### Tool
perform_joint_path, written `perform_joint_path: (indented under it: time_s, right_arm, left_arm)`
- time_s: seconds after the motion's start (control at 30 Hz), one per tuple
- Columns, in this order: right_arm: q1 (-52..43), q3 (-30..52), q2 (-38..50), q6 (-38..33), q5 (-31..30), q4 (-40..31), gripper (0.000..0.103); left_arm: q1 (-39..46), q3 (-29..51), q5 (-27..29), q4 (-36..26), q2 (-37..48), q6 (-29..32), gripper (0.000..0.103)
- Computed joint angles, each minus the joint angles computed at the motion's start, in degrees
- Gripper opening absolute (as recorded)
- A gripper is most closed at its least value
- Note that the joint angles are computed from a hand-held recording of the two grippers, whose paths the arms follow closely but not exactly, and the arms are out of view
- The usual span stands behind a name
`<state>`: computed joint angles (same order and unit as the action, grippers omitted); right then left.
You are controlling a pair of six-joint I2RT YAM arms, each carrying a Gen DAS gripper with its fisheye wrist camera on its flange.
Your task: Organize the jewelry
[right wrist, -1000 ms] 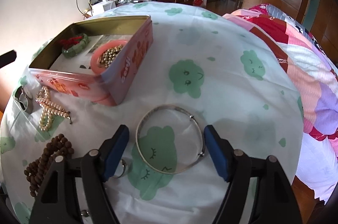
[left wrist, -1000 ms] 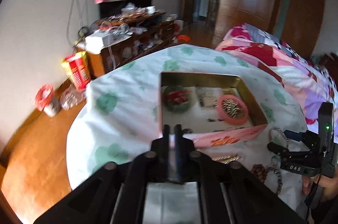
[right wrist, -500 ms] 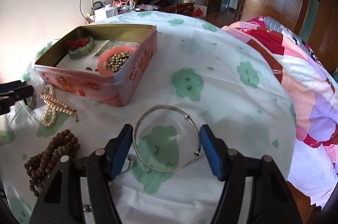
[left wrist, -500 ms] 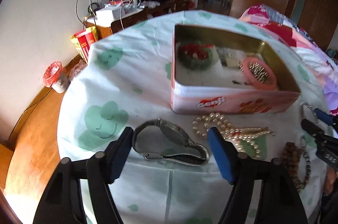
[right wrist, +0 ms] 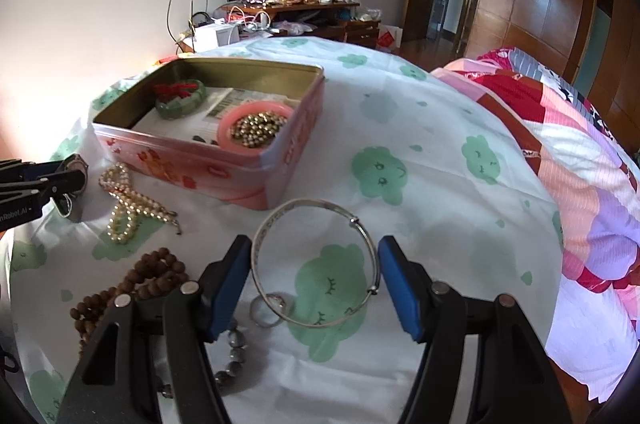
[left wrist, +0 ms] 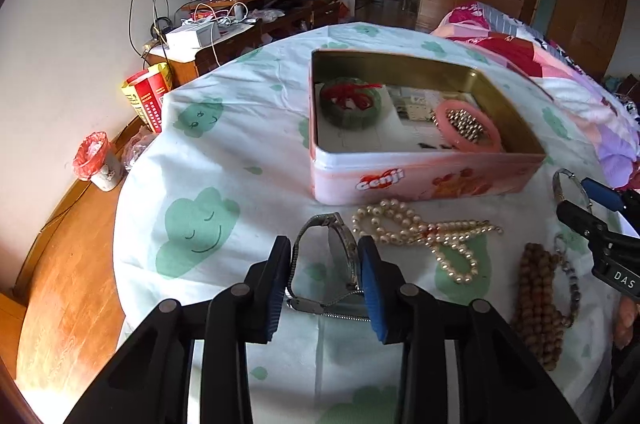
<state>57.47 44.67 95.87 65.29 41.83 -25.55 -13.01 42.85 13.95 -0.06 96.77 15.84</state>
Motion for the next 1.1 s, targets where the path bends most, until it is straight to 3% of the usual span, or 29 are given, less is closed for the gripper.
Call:
perform_joint_path:
  time_s: [0.2,0.37,0.8,1.1]
  right_arm:
    - [0.9,2.1,-2.8,-0.6,3.6,-3.7,0.068]
    - [-0.8,4.7,-3.8,-5.5,5.1,-3.7,0.068]
    - [-11.7,10.3,1.6,-24.4,2.7,9.1,0.068]
    - [-14.3,12.4,6.9,-28.6,0.6,13.8,0.068]
  left_arm:
    - [0.4,0.7,0.5,-0.7,-7.2,-0.3,0.035]
    - [-2.3,5.3,-2.0,-0.9,-7.0,-0.5,0.035]
    - [-10.5,20.2,-9.7,-0.5,7.8,-1.0,0.035]
    - [-11.9,25.4,-12.4,-1.2,14.9,-0.9,0.036]
